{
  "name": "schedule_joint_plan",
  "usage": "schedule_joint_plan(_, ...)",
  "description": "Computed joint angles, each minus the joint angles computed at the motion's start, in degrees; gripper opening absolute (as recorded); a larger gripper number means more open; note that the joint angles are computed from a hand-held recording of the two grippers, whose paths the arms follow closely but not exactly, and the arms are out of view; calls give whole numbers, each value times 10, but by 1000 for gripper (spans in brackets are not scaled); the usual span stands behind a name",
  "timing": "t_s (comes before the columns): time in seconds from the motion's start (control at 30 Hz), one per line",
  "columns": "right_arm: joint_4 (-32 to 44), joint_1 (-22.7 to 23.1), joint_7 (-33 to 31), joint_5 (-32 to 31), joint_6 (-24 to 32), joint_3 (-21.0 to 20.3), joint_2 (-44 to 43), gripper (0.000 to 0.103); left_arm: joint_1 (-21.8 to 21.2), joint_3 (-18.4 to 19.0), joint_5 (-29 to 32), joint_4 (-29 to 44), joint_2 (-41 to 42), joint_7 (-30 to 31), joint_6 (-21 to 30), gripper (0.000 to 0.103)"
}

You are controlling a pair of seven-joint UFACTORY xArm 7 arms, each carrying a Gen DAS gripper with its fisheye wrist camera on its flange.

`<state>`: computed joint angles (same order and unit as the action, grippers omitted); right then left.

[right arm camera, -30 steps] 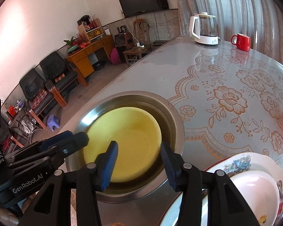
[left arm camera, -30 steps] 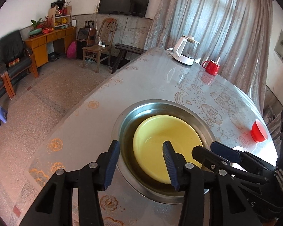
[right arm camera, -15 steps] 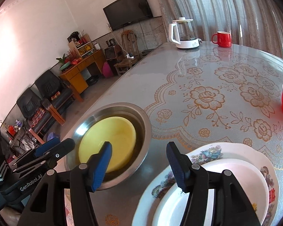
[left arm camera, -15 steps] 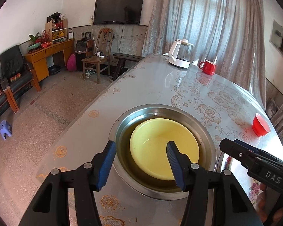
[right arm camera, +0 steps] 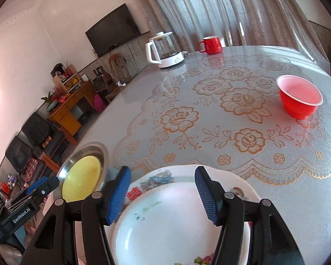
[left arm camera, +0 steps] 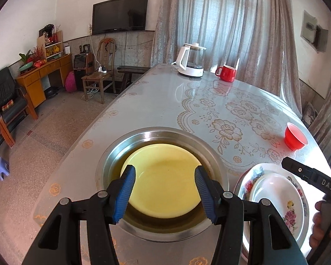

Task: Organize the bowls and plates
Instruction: 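Open the left gripper and withdraw it from the yellow bowl, then move the left gripper to the red plastic bowl and grasp its rim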

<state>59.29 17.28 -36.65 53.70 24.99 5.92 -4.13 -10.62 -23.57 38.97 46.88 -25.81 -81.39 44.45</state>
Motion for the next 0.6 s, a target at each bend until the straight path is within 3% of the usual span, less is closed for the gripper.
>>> schedule_joint_plan(0.4,-22,-72,59,5,-2,-47,5,61,-46,31,-6,138,151,79,-50,56)
schedule_joint_plan(0.6,5,-112,71,26,-2,-58,32,61,-99,78,-77,249,254,168,-79,51)
